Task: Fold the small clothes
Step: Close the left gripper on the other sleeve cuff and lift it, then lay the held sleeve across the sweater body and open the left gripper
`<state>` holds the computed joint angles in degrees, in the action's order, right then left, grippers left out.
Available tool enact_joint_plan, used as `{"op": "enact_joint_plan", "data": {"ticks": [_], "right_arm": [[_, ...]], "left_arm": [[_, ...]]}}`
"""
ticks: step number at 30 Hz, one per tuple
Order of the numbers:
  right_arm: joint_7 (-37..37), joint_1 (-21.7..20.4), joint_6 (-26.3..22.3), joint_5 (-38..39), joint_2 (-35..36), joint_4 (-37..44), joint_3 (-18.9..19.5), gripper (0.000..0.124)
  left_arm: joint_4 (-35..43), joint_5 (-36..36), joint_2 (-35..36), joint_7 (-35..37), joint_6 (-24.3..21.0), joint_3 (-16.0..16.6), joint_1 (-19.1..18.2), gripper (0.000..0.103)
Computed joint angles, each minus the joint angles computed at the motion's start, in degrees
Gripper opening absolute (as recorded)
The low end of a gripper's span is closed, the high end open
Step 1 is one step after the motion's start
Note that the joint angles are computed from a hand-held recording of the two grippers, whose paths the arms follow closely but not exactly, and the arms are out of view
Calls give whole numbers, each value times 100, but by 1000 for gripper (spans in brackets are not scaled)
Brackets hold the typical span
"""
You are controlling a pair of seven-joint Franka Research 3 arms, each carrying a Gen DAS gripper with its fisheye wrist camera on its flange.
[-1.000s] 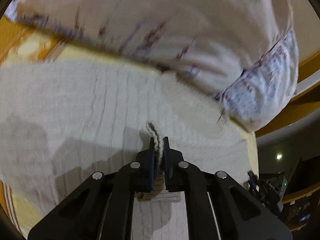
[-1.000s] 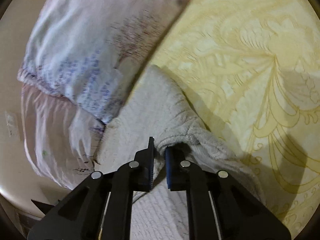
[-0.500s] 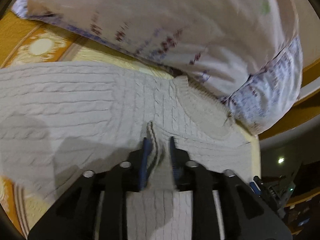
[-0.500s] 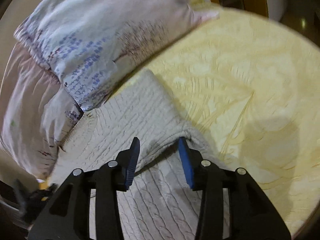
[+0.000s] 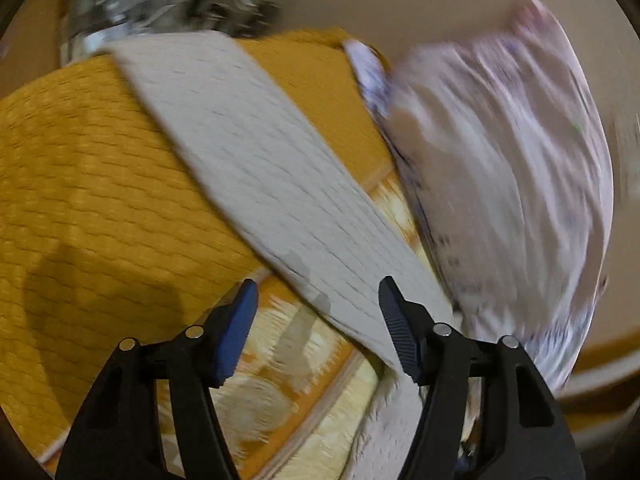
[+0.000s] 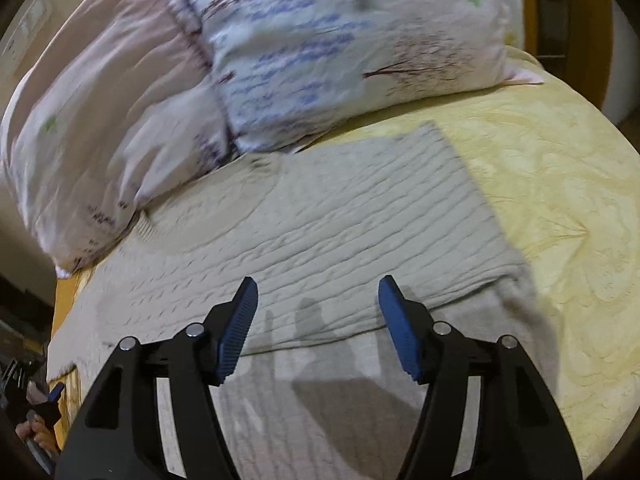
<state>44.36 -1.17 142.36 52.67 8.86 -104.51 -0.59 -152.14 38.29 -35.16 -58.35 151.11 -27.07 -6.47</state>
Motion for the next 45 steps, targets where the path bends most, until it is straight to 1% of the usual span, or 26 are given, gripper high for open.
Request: {"op": "enact_joint_plan", "data": {"ticks": [1,2,3,5,6,7,10,12,14,15,16,17,18,22,26,30,34,36,38,40,42,43,45], "right_arm": [[-46,5,-39,9,-25,-8,16,66],[-93,12,-73,24,-40,-12,26,66],[-148,22,-103,28,-79,-40,32,67],[-211,43,-154,5,-124,-71,23,67],[-238,54,-172,-14,-148,-98,17,68],[-248,65,-185,-40,-170,-127,7,68],[-240,71,-209,-83,-201,-196,-35,68],[-192,63,-220,-111,-212,-234,-63,68],[-169,48,-232,-121,-206,-244,-82,68],[-157,37,-234,-117,-213,-261,-92,69],[-153,27,-231,-109,-225,-283,-99,69],[-164,19,-229,-96,-236,-302,-105,69],[-179,11,-223,-85,-247,-321,-111,69],[-242,-15,-253,-44,-259,-332,-130,69],[-267,-35,-283,-5,-261,-335,-138,69],[-296,-49,-339,24,-245,-309,-140,69],[-368,-62,-373,57,-249,-311,-142,69],[-350,-58,-359,57,-257,-322,-143,69],[-351,-67,-365,75,-256,-329,-151,69],[-340,-80,-367,82,-249,-332,-161,69],[-304,-100,-381,69,-221,-320,-177,69],[-285,-110,-390,54,-209,-315,-181,69],[-261,-131,-432,15,-183,-293,-186,69]], "left_arm": [[-99,20,-102,-217,52,-58,57,58],[-200,121,-213,-539,167,-182,201,56],[-285,161,-316,-699,208,-223,254,55],[-394,241,-462,-944,239,-304,370,53],[-509,255,-595,-1015,268,-281,367,52],[-563,301,-649,-1123,339,-310,440,50],[-582,486,-630,-1534,597,-516,804,44],[-591,543,-620,-1700,704,-555,936,36],[-635,539,-640,-1883,752,-600,1004,20],[-659,541,-639,-1964,778,-624,1033,17],[-670,537,-649,-1998,769,-632,1036,14],[-652,536,-636,-1972,717,-633,1023,8],[-623,557,-624,-1930,669,-630,1015,6],[-385,778,-567,-1637,472,-568,1021,4],[-4,1037,-401,-991,228,-394,924,4],[665,1611,-8,-316,171,-355,1008,3],[1767,2457,920,478,266,-363,1032,3],[2377,2780,1538,967,330,-373,922,3],[3106,2980,2339,1626,375,-397,751,3],[3683,3006,3038,2163,406,-384,536,3],[4282,2763,3861,2802,546,-361,289,3],[4629,2361,4343,3430,518,-400,156,3],[5119,1712,4953,4379,208,-487,-43,3]]}}
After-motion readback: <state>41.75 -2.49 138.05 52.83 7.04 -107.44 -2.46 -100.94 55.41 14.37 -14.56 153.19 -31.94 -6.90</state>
